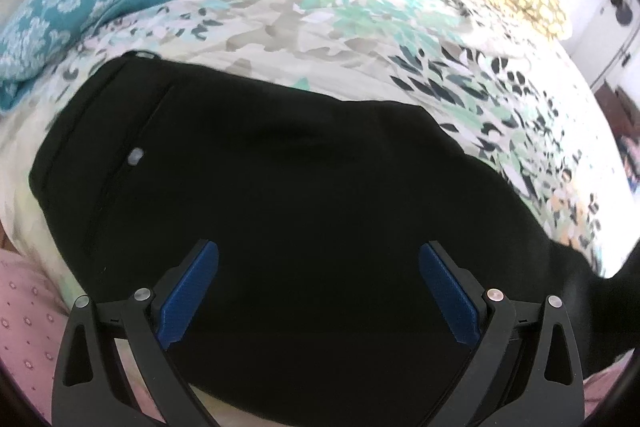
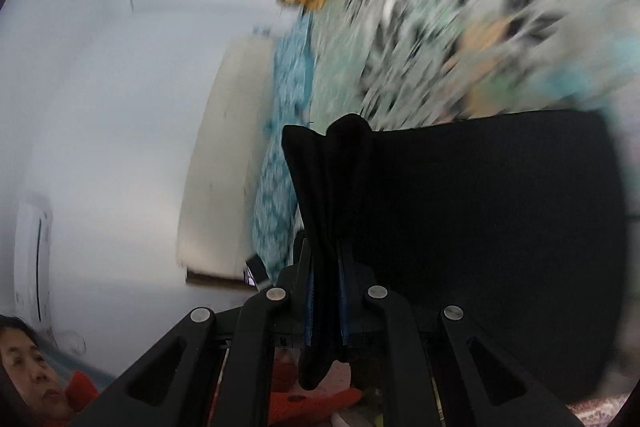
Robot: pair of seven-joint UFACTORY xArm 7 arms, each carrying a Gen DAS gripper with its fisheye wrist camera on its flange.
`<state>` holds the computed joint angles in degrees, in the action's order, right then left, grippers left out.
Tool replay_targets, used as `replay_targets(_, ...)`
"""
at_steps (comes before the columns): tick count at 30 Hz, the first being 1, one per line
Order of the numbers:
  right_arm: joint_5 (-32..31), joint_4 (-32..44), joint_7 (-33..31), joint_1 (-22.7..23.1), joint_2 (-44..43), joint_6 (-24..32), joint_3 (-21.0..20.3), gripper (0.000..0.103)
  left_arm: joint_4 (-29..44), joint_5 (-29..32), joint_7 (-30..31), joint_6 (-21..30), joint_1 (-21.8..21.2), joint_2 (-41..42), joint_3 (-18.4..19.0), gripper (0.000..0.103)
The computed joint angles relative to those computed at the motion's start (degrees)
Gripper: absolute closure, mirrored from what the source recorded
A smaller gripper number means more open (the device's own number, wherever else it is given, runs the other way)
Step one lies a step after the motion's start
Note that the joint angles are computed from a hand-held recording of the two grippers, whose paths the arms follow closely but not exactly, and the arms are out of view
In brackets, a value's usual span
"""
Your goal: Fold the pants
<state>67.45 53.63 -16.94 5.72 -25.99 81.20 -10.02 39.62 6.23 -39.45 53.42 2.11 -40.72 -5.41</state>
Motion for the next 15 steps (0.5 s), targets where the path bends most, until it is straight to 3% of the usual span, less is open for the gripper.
replay_targets(5, 6.42, -2.07, -0.44, 6.88, 2.95, -10.73, 9.83, 0.092, -1.22, -1.26, 0.03, -0.75, 0.35, -1.04, 1.39, 0.002)
replay_targets(8, -0.91, -0.10, 2.30, 10.06, 4.48, -18.33, 15.75, 0.081, -1.43, -1.51, 0.50, -1.38, 0.31, -1.07, 1.49, 0.002)
replay_targets(10, -3.33, 0.78, 4.36, 11.68, 4.97, -18.92, 16.02, 0.069, -1.46, -2.09, 1.18, -1.72, -0.15, -1.11, 1.69, 0.002)
replay_targets(13, -6.21, -0.09, 3.81, 11.90, 0.57, -17.97, 12.39, 0.054, -1.54, -3.52, 3.21, -2.76, -1.53, -1.82, 2.34, 0.002)
replay_targets(15, -11.72, 0.10, 2.96, 10.77, -2.77, -19.37, 11.15, 0.036, -1.58, -5.29, 5.57, -4.12, -3.47, -2.59, 2.91, 0.002)
